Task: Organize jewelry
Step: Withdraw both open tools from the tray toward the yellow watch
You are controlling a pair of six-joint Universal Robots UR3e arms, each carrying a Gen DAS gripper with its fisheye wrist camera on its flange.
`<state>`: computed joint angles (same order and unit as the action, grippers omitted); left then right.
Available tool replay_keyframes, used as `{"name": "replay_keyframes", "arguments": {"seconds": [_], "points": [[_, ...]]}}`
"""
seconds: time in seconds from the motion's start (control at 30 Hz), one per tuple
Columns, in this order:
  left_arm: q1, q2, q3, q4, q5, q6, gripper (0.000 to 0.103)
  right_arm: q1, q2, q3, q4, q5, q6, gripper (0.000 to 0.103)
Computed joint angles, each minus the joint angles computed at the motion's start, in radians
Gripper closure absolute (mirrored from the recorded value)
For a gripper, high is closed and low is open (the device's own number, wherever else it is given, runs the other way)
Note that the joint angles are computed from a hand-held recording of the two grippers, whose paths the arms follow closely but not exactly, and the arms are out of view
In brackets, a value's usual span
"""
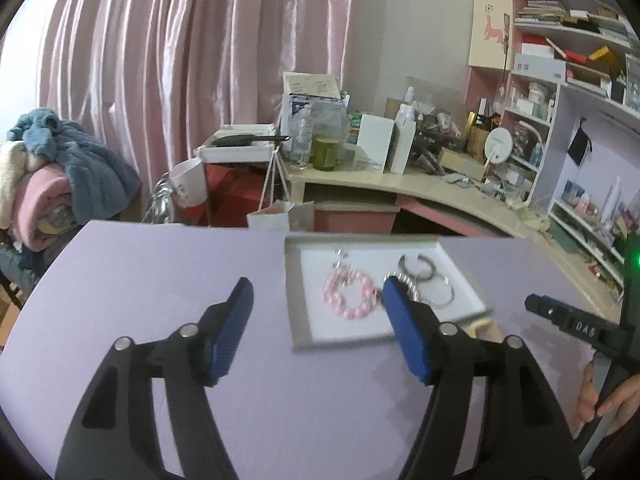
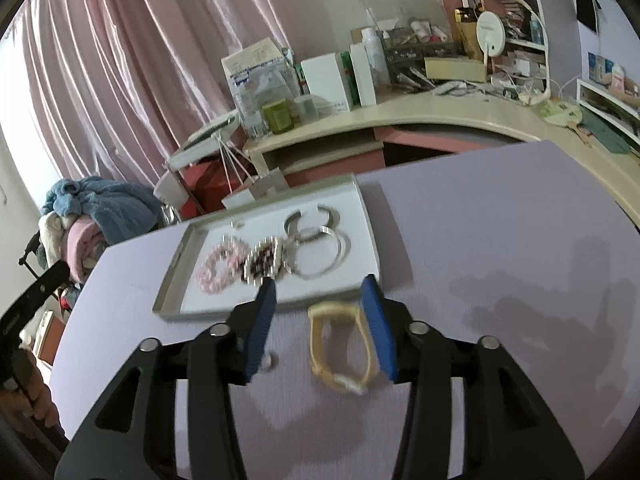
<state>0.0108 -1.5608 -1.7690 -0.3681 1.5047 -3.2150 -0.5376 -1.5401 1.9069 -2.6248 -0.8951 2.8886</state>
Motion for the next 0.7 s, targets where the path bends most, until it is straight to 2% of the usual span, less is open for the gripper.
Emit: {"name": "replay_keyframes", "arguments": {"seconds": [0.13, 0.27, 0.5, 0.7], "points": [[-0.016, 0.105, -0.173, 0.05, 0.021, -0.051, 0.022, -0.017, -0.073, 0.098, 0.025, -0.003, -0.039, 0.048], [-0.03, 0.172, -0.281, 0.058, 0.017, -0.105, 0.019, -0.04, -0.144, 0.178, 0.044, 0.003, -0.072, 0.045], [-0.097, 0.204, -0.338, 0.093, 0.085, -0.093, 0.015, -0.06, -0.198, 0.249, 0.03, 0.003, -0.081, 0.041], [-0.136, 0.201, -0.338, 0.101, 0.129, -0.086, 0.015, -0.017, -0.119, 0.216, -0.047, -0.053, -0.038, 0.037]]}}
